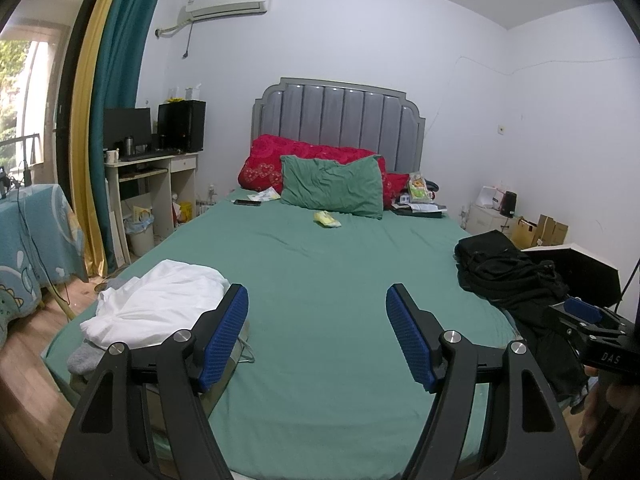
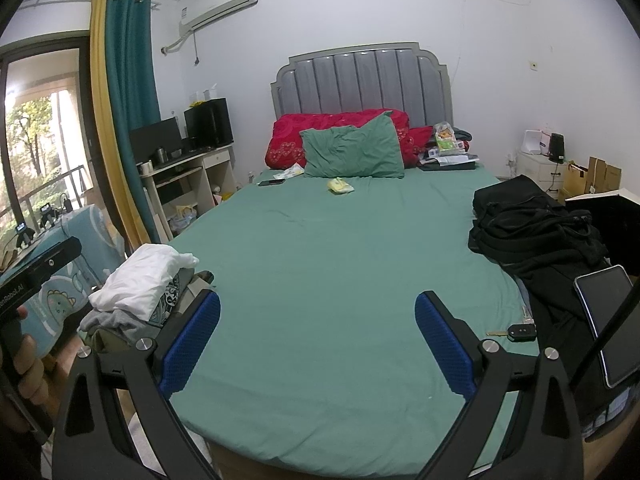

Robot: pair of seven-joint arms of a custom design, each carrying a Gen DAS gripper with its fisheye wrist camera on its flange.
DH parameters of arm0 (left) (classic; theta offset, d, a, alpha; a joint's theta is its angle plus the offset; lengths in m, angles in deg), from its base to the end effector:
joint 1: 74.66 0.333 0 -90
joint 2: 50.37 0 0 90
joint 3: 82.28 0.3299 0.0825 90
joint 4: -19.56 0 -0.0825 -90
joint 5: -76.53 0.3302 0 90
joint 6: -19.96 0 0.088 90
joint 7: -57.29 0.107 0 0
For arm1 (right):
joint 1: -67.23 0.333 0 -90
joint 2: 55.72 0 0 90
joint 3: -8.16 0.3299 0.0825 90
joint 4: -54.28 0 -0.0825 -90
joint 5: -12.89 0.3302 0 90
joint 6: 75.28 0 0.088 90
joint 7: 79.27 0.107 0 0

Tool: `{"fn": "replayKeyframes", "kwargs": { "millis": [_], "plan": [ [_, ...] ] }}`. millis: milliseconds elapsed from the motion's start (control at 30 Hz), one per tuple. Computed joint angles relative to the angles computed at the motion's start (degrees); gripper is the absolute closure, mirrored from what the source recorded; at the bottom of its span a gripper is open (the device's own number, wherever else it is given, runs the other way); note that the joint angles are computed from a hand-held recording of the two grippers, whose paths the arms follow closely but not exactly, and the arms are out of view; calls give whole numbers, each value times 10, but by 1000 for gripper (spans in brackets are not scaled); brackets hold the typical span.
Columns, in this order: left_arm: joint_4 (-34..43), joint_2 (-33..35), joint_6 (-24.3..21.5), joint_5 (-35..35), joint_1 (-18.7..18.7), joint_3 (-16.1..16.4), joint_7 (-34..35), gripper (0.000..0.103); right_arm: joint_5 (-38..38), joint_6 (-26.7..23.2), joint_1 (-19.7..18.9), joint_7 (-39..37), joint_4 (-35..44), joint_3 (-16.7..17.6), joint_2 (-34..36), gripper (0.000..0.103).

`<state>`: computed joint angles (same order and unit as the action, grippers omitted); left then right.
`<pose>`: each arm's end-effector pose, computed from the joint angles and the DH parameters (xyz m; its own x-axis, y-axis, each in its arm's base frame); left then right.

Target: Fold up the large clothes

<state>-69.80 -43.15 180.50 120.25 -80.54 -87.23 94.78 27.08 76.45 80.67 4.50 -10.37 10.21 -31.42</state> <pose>0.5780 -0.1393 0.7137 0.0925 -0.9907 0.0995 -0.3409 -0.1254 -0.9317 0.6542 0.1664 0.7168 0.3123 -0.9356 -0.1646 -0.4707 -0.0019 -0.8823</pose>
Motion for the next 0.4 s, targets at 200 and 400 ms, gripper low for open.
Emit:
{"fn": "replayKeyframes", "kwargs": {
  "millis": [200, 400],
  "plan": [
    [-3, -1, 2, -2, 1, 0, 2, 28, -1, -1, 1, 1, 1, -1, 0, 6],
    [1, -2, -1, -11, 1, -3, 12, 28, -2, -3, 1, 1, 1, -1, 0, 6]
  ]
}}
